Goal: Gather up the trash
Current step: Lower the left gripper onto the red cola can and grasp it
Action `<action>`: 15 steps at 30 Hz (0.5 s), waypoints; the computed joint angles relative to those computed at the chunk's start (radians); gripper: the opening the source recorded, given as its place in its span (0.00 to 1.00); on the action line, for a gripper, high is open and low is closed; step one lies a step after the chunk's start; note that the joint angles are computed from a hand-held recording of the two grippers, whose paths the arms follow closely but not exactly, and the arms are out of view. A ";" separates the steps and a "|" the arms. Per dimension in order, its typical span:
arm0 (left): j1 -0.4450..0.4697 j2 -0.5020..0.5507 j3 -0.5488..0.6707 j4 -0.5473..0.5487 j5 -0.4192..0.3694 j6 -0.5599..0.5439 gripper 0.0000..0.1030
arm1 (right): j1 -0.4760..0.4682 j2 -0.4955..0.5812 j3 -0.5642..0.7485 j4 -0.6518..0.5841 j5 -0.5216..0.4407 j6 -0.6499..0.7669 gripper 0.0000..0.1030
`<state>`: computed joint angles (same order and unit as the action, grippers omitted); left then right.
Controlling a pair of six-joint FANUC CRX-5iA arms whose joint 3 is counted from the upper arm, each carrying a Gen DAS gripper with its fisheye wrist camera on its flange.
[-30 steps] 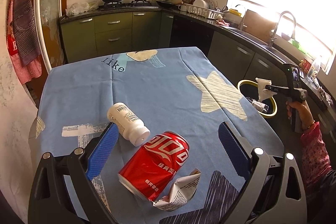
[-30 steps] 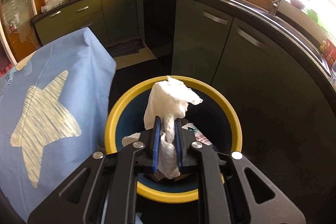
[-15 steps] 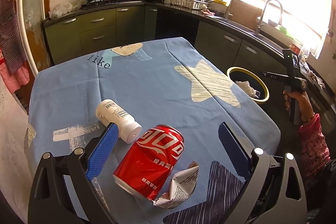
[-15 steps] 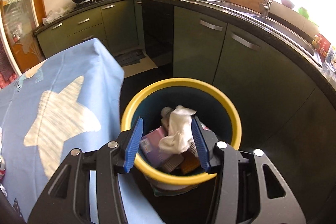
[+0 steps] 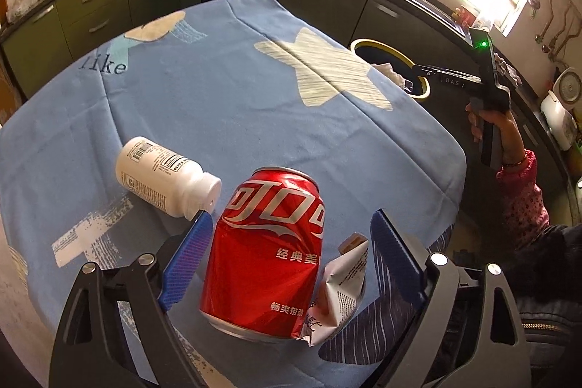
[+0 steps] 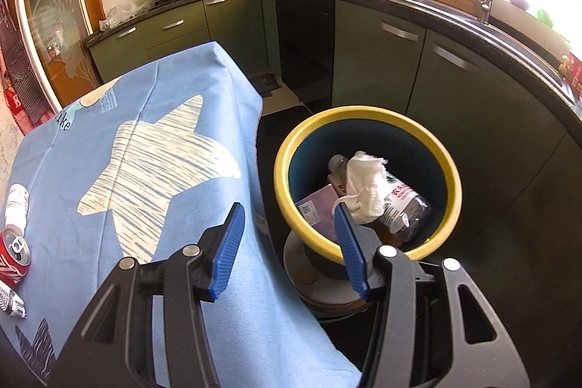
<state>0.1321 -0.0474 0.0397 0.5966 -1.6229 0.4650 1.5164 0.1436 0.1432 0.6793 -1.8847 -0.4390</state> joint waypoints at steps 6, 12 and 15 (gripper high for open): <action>-0.022 0.071 0.086 -0.078 -0.051 0.045 0.79 | -0.020 0.007 -0.001 -0.022 0.055 0.018 0.48; -0.032 0.109 0.126 -0.118 -0.095 0.056 0.79 | -0.034 0.010 -0.004 -0.032 0.085 0.034 0.48; -0.043 0.116 0.133 -0.131 -0.109 0.049 0.78 | -0.037 0.009 -0.007 -0.035 0.097 0.037 0.48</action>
